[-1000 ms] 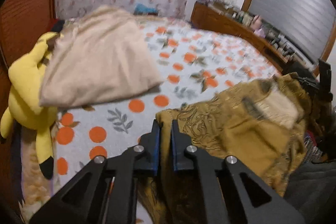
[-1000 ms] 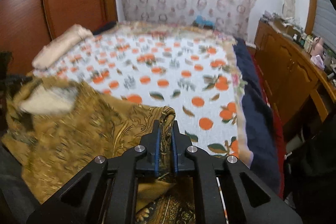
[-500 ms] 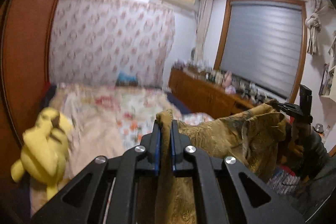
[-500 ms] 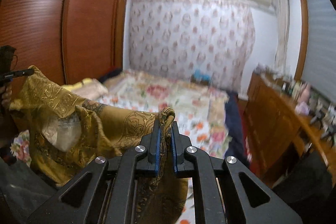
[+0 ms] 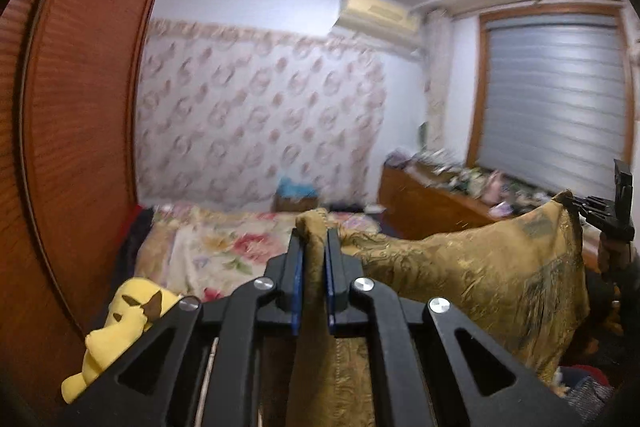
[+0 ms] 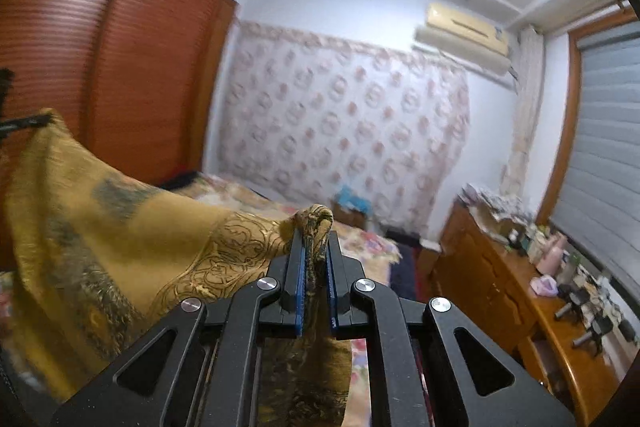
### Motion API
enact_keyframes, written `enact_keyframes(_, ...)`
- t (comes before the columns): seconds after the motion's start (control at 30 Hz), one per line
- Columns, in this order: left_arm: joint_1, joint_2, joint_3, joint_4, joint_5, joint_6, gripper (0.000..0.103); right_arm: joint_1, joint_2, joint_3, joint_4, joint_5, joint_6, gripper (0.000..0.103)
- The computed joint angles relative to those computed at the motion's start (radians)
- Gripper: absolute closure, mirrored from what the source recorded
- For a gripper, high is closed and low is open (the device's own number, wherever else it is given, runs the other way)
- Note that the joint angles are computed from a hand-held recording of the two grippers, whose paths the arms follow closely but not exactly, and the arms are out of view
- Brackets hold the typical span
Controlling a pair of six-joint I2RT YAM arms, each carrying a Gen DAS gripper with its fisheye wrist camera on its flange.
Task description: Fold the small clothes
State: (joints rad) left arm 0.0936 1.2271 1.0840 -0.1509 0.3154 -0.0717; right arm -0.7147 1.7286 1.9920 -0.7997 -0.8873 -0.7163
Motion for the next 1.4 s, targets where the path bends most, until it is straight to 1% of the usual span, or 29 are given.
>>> enact_keyframes(0.03, -0.006, 0.102, 0.029, 0.032, -0.029, 0.011, 0.093, 0.079, 0.063, 0.007, 0.048, 0.122, 0.029, 0.091)
enact_keyframes(0.07, -0.016, 0.17, 0.045, 0.047, -0.054, 0.02, 0.093, 0.116, 0.116, 0.038, 0.042, 0.18, 0.033, 0.086)
enact_keyframes(0.1, -0.029, 0.23, 0.059, 0.058, -0.075, 0.025, 0.093, 0.179, 0.214, 0.098, 0.025, 0.3, 0.04, 0.079)
enact_keyframes(0.13, -0.035, 0.3, 0.077, 0.062, -0.087, 0.041, 0.093, 0.206, 0.267, 0.114, 0.04, 0.367, 0.052, 0.076)
enact_keyframes(0.17, -0.051, 0.36, 0.082, 0.07, -0.115, 0.054, 0.093, 0.227, 0.318, 0.126, 0.064, 0.427, 0.074, 0.075)
enact_keyframes(0.2, -0.063, 0.391, 0.083, 0.071, -0.134, 0.063, 0.093, 0.247, 0.373, 0.146, 0.066, 0.481, 0.087, 0.075)
enact_keyframes(0.23, -0.072, 0.431, 0.075, 0.074, -0.153, 0.084, 0.093, 0.259, 0.427, 0.167, 0.051, 0.513, 0.082, 0.075)
enact_keyframes(0.3, -0.107, 0.444, 0.016, 0.133, -0.201, 0.089, 0.093, 0.263, 0.465, 0.133, 0.068, 0.539, 0.071, 0.075)
enact_keyframes(0.37, -0.13, 0.444, -0.025, 0.155, -0.207, 0.089, 0.093, 0.258, 0.449, 0.03, 0.108, 0.523, 0.041, 0.073)
enact_keyframes(0.47, -0.138, 0.445, -0.057, 0.148, -0.233, 0.08, 0.092, 0.244, 0.416, -0.104, 0.148, 0.501, -0.012, 0.066)
enact_keyframes(0.5, -0.154, 0.425, -0.084, 0.15, -0.242, 0.072, 0.09, 0.231, 0.412, -0.122, 0.146, 0.485, -0.027, 0.065)
enact_keyframes(0.53, -0.153, 0.419, -0.102, 0.158, -0.233, 0.07, 0.084, 0.221, 0.395, -0.165, 0.151, 0.462, -0.042, 0.064)
enact_keyframes(0.6, -0.152, 0.397, -0.133, 0.16, -0.217, 0.069, 0.077, 0.2, 0.366, -0.222, 0.147, 0.428, -0.061, 0.064)
enact_keyframes(0.7, -0.157, 0.372, -0.182, 0.173, -0.196, 0.072, 0.077, 0.173, 0.34, -0.283, 0.116, 0.372, -0.064, 0.064)
enact_keyframes(0.77, -0.18, 0.35, -0.219, 0.171, -0.206, 0.072, 0.077, 0.16, 0.333, -0.323, 0.098, 0.35, -0.072, 0.064)
enact_keyframes(0.87, -0.234, 0.328, -0.299, 0.196, -0.228, 0.053, 0.077, 0.157, 0.312, -0.397, 0.115, 0.359, -0.089, 0.064)
enact_keyframes(0.97, -0.299, 0.337, -0.358, 0.23, -0.256, 0.025, 0.076, 0.152, 0.301, -0.458, 0.147, 0.38, -0.1, 0.064)
enact_keyframes(1.03, -0.351, 0.369, -0.38, 0.254, -0.282, 0.009, 0.076, 0.148, 0.305, -0.476, 0.161, 0.387, -0.101, 0.064)
enact_keyframes(1.13, -0.413, 0.411, -0.396, 0.284, -0.311, -0.017, 0.076, 0.145, 0.311, -0.503, 0.198, 0.405, -0.092, 0.064)
enact_keyframes(1.23, -0.464, 0.457, -0.398, 0.308, -0.341, -0.047, 0.076, 0.137, 0.305, -0.523, 0.221, 0.39, -0.084, 0.063)
enact_keyframes(1.4, -0.513, 0.505, -0.389, 0.332, -0.377, -0.071, 0.076, 0.139, 0.286, -0.569, 0.278, 0.389, -0.074, 0.062)
